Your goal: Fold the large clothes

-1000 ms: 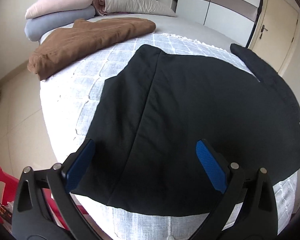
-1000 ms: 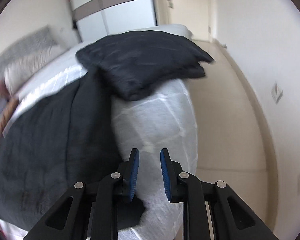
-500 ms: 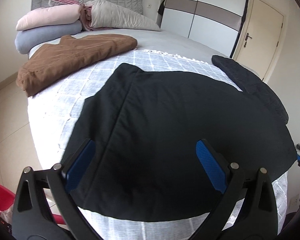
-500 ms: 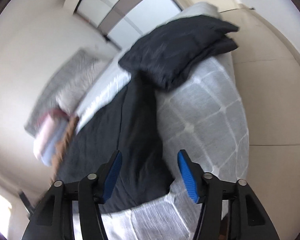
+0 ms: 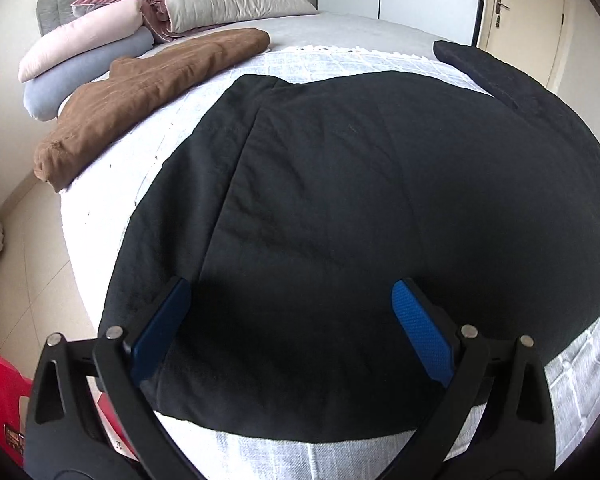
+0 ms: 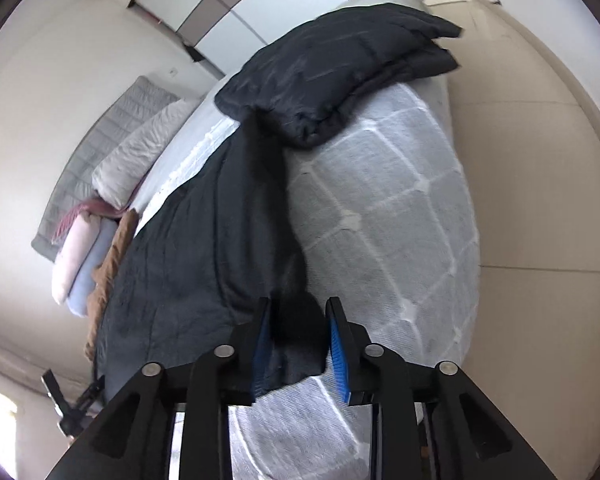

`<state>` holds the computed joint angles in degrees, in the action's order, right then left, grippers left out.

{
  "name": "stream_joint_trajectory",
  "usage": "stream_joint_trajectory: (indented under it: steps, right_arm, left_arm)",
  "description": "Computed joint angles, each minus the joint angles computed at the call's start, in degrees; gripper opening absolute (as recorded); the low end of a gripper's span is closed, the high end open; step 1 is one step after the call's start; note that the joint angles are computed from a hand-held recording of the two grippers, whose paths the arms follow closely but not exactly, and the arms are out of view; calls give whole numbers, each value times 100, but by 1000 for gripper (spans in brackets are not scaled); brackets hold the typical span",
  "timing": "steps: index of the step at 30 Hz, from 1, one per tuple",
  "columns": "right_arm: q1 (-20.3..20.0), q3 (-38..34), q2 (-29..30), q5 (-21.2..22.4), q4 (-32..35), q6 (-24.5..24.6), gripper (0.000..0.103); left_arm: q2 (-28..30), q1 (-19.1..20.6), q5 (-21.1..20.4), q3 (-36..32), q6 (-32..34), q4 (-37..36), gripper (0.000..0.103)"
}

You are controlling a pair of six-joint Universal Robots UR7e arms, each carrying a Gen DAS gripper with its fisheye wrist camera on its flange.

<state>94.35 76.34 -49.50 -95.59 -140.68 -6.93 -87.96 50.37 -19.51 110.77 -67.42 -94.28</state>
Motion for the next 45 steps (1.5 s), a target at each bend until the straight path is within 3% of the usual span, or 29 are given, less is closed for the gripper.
stream_joint_trajectory:
  steps: [3,5,6,8,10,12,17,21,27,37,41,45]
  right_arm:
    - [53,153,-108,-520,-268,59,29]
    - [201,285,-141,-1287,-733,-103,32]
    - [261,366,-185,-1399,-912,-149,33]
    - [334,559,-293,-1326,-1246,-310,34]
    - [524,796,-353,-1434,-1653,-681,43]
    - [720,1001,-366,-1528,-1945,-1037,60]
    - [1108,1260,-329,-1233,-1783,-1426,71]
    - [1386,1327,-206,-1358,-1679,-1468,79]
    - [1764,1618,-21,-1855,-2073,-1701,84]
    - [2212,1836,288,-2786,-2391,-1862,85]
    - [2252,1812,297,-2874,-2010,-1513,85]
    - [2207,1740,258,-2842,-1677,-1222,85]
  left_arm:
    - [-22,-77,-40,-71,-252,345,101]
    - [-29,-160,-77,-134,-491,595,101]
    - [-47,-233,-97,-138,-545,615,101]
    - [-77,-352,-135,-100,-448,369,101]
    - [-52,-496,-142,-127,-596,425,101]
    - [53,-651,-204,-252,-907,767,101]
    - [140,-815,-568,-183,-623,231,101]
    - [324,-933,-708,-309,-984,520,101]
    - [681,-1120,-702,-616,-2030,1565,101]
    - [1100,-1248,-934,-848,-2662,2124,101]
    - [1315,-1249,-1023,-1002,-2787,2411,101]
    - [1339,-1232,-1091,-941,-2545,2091,101]
